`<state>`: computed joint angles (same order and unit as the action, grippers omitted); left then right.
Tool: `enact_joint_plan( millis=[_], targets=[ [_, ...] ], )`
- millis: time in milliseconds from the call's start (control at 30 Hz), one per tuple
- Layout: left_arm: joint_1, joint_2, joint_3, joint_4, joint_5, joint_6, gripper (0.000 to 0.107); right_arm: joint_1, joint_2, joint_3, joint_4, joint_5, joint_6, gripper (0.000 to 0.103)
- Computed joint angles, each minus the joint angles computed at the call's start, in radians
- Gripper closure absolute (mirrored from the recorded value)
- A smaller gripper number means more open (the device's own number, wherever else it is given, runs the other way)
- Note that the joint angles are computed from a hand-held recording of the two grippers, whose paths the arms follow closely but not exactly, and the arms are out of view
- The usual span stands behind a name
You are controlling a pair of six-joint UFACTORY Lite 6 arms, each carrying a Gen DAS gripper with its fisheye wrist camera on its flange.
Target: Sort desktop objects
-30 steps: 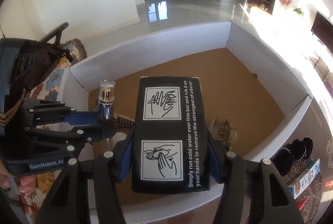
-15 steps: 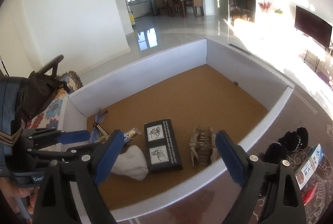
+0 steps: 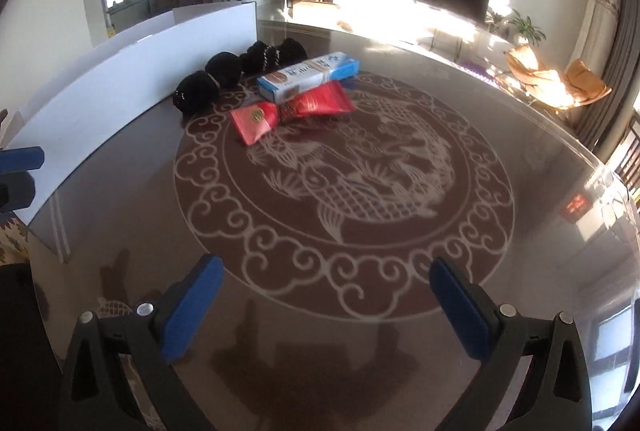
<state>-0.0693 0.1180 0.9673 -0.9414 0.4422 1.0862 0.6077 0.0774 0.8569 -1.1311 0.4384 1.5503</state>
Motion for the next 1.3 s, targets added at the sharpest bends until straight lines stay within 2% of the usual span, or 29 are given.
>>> enact_joint_plan(
  millis=[67,200,267,433,600,767,900,967,1300],
  targets=[
    [-0.054,0.024,-0.026,-0.084,-0.112,0.059,0.011,0.003,-0.072,-0.100,-0.039,-0.002,0.089,0.000],
    [-0.092,0.116,-0.029,-0.424,-0.241,0.402,0.011,-0.020,-0.101,-0.175,-0.077,-0.012,0.171,0.000],
    [-0.090,0.155,-0.024,-0.491,-0.253,0.475,0.011,-0.036,-0.087,-0.177,-0.082,-0.029,0.188,0.000],
    [-0.050,0.203,-0.006,-0.509,-0.199,0.462,0.011,-0.040,-0.050,-0.150,-0.058,-0.027,0.159,0.000],
    [-0.066,0.216,-0.008,-0.643,-0.247,0.580,0.011,-0.044,-0.045,-0.154,-0.051,-0.032,0.159,0.000],
    [-0.117,0.217,-0.013,-0.672,-0.334,0.621,0.011,-0.045,-0.046,-0.153,-0.048,-0.032,0.155,0.000],
    [-0.140,0.218,-0.015,-0.616,-0.373,0.577,0.008,-0.045,-0.044,-0.152,-0.048,-0.032,0.156,0.000],
    [-0.141,0.218,-0.013,-0.509,-0.372,0.474,0.004,-0.045,-0.043,-0.152,-0.049,-0.032,0.156,0.000],
    [-0.139,0.213,-0.020,-0.496,-0.373,0.459,0.004,-0.043,-0.044,-0.152,-0.048,-0.031,0.157,0.000]
  ],
)
